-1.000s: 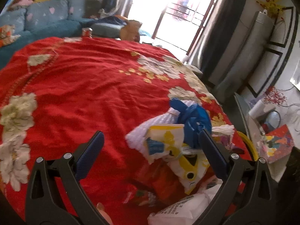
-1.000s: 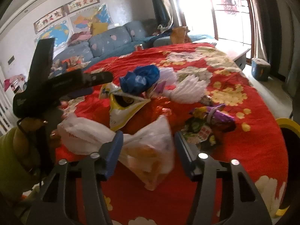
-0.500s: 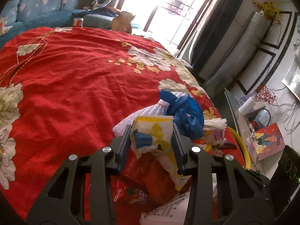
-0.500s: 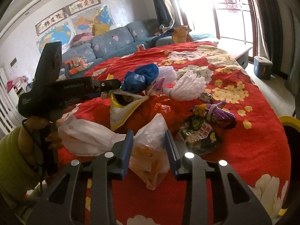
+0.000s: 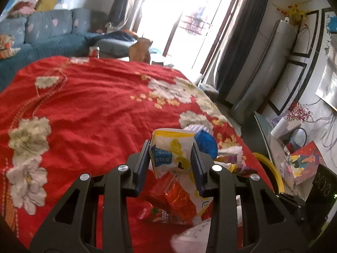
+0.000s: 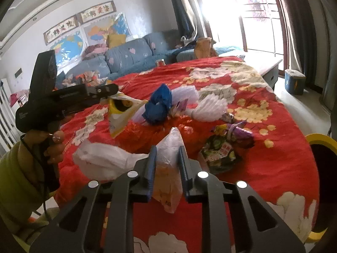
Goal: Collect trash
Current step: 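Carry the white bag and yellow wrapper with both grippers over the yellow-rimmed bin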
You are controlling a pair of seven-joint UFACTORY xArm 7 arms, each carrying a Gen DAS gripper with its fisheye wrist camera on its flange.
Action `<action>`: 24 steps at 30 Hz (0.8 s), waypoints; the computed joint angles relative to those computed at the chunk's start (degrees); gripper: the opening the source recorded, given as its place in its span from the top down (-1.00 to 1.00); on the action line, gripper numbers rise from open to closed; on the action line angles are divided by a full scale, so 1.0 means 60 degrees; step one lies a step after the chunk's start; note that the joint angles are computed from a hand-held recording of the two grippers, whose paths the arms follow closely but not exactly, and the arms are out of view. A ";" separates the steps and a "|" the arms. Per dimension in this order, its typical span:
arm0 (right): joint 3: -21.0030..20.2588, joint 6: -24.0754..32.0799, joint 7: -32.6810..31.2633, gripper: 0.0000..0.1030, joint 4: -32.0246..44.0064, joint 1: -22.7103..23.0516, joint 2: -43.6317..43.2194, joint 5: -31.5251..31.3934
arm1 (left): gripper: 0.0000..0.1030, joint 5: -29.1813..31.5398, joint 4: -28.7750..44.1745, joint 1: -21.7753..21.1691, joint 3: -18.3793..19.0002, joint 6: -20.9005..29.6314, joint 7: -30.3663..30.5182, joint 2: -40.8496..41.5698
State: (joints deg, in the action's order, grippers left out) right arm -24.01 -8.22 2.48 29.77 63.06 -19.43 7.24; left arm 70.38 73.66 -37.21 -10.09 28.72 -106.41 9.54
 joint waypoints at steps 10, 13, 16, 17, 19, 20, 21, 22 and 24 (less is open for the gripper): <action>0.1993 -0.0181 0.0695 0.74 -0.0585 -0.2668 -0.1126 -0.0371 | 0.43 0.0514 0.0484 -0.0262 -0.0217 0.0382 0.0014 0.0036; 0.2534 -0.0154 0.0936 0.75 -0.0669 -0.3652 -0.1405 -0.0405 | 0.43 0.0585 0.0818 -0.0447 -0.0212 0.0449 0.0183 0.0260; 0.3067 -0.0111 0.1192 0.75 -0.0756 -0.4640 -0.1658 -0.0424 | 0.43 0.0553 0.1160 -0.0649 -0.0157 0.0477 0.0409 0.0510; 0.3170 -0.0115 0.1261 0.75 -0.0783 -0.4884 -0.1719 -0.0436 | 0.43 0.0523 0.1314 -0.0734 -0.0137 0.0502 0.0520 0.0628; 0.3298 -0.0167 0.1387 0.75 -0.0830 -0.5331 -0.1812 -0.0462 | 0.43 0.0509 0.1438 -0.0868 -0.0047 0.0481 0.0626 0.0728; 0.3433 -0.0185 0.1469 0.75 -0.0854 -0.5680 -0.1878 -0.0462 | 0.43 0.0467 0.1575 -0.0944 -0.0024 0.0505 0.0733 0.0835; 0.3521 -0.0204 0.1540 0.75 -0.0875 -0.5915 -0.1913 -0.0474 | 0.43 0.0444 0.1655 -0.1010 0.0019 0.0480 0.0785 0.0903; 0.3571 -0.0227 0.1607 0.76 -0.0906 -0.6134 -0.1968 -0.0483 | 0.43 0.0393 0.1747 -0.1070 0.0056 0.0459 0.0863 0.0977; 0.3705 -0.0295 0.1743 0.76 -0.0967 -0.6558 -0.2064 -0.0502 | 0.43 0.0269 0.1933 -0.1194 0.0137 0.0434 0.1047 0.1135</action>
State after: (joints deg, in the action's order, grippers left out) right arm -1.78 -9.98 12.94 23.97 23.72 -31.81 4.23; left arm 71.99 85.26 -44.37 -9.27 31.32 -100.12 16.35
